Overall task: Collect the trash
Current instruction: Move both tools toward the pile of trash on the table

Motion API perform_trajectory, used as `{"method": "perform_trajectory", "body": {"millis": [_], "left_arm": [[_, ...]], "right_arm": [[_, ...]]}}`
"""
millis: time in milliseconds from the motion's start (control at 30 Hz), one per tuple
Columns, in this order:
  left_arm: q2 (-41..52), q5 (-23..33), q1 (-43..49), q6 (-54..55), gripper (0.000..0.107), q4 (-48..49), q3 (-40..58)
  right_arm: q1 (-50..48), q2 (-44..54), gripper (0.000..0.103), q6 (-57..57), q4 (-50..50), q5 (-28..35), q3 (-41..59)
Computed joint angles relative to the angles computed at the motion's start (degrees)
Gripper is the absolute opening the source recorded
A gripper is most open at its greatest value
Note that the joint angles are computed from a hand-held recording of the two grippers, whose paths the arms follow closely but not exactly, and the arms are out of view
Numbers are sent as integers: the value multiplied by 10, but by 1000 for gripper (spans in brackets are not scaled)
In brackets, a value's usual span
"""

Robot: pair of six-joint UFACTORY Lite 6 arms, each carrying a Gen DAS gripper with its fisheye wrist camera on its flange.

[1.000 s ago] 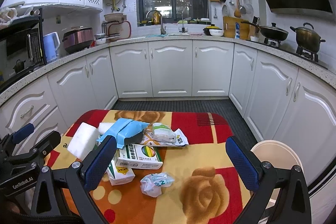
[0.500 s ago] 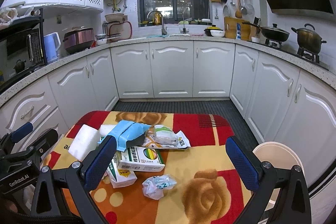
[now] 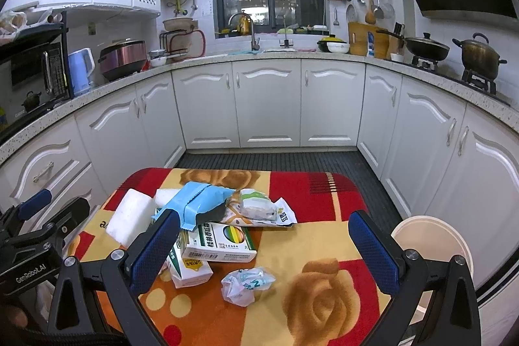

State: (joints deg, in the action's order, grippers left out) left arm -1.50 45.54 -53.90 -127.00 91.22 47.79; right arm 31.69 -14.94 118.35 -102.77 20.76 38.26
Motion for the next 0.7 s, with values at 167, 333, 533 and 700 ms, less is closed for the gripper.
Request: {"method": "perform_trajectory", "body": {"millis": [167, 333, 533, 700], "left_arm": [[2, -5, 4, -1, 102, 1, -2], [1, -8, 7, -2, 102, -1, -5], [3, -11, 13, -5, 102, 3, -7], [6, -18, 19, -9, 102, 8, -9]], "right_arm": [[-16, -1, 103, -36, 44, -31, 6], [-28, 3, 103, -121, 128, -51, 16], [-27, 9, 103, -103, 100, -43, 17], [-28, 7, 103, -20, 28, -46, 10]]}}
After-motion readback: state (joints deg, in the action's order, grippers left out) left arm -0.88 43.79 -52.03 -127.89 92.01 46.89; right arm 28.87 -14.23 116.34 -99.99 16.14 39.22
